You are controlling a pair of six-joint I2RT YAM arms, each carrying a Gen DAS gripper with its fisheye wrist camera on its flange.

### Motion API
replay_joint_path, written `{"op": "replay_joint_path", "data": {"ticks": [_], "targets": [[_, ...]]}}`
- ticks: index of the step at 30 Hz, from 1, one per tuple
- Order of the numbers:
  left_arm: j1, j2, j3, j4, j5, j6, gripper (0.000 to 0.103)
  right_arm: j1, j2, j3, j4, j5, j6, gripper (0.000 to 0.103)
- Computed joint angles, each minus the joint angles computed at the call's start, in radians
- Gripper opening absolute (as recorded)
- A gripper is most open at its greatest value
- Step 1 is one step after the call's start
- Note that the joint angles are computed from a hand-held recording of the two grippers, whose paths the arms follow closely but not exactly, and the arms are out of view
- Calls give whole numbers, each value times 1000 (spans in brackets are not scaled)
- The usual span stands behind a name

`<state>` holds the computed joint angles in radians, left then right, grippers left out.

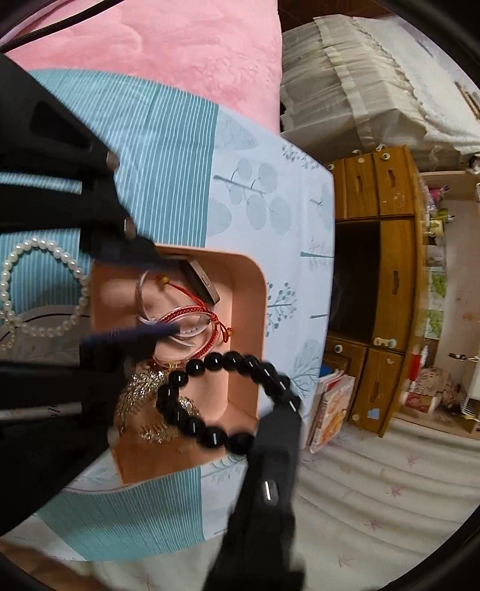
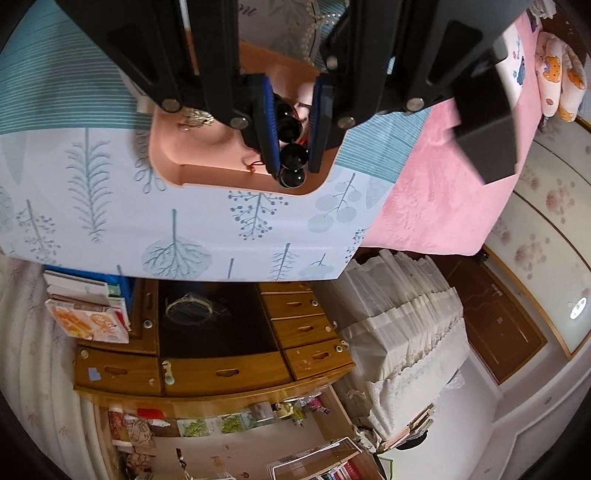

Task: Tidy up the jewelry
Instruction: 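Carry both bracelets over the pink box and open both tools, then lift both tools away from the pink box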

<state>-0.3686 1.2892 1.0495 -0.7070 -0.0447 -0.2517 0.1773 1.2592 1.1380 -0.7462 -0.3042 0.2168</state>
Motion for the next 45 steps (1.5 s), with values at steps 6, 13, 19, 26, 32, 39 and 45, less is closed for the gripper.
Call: {"op": "replay_joint_path", "data": {"ticks": [6, 13, 19, 26, 32, 39, 45], "targets": [[-108, -202, -57, 7, -196, -15, 81, 39, 94, -2, -19, 109, -12, 16], [-166, -340, -61, -75, -276, -23, 91, 89, 90, -50, -39, 274, -7, 42], [-217, -405, -64, -200, -271, -39, 102, 99, -9, -102, -60, 227, 0, 42], [-262, -513, -82, -316, -283, -125, 102, 141, -203, -191, -105, 193, 35, 42], [-404, -597, -77, -444, -377, -244, 102, 160, -418, -255, -216, 177, 70, 42], [-691, -632, -47, -608, -497, -497, 102, 184, -668, -263, -409, 214, 111, 42], [-1078, -564, 0, -816, -677, -877, 102, 318, -844, -230, -577, 340, 237, 42]]}}
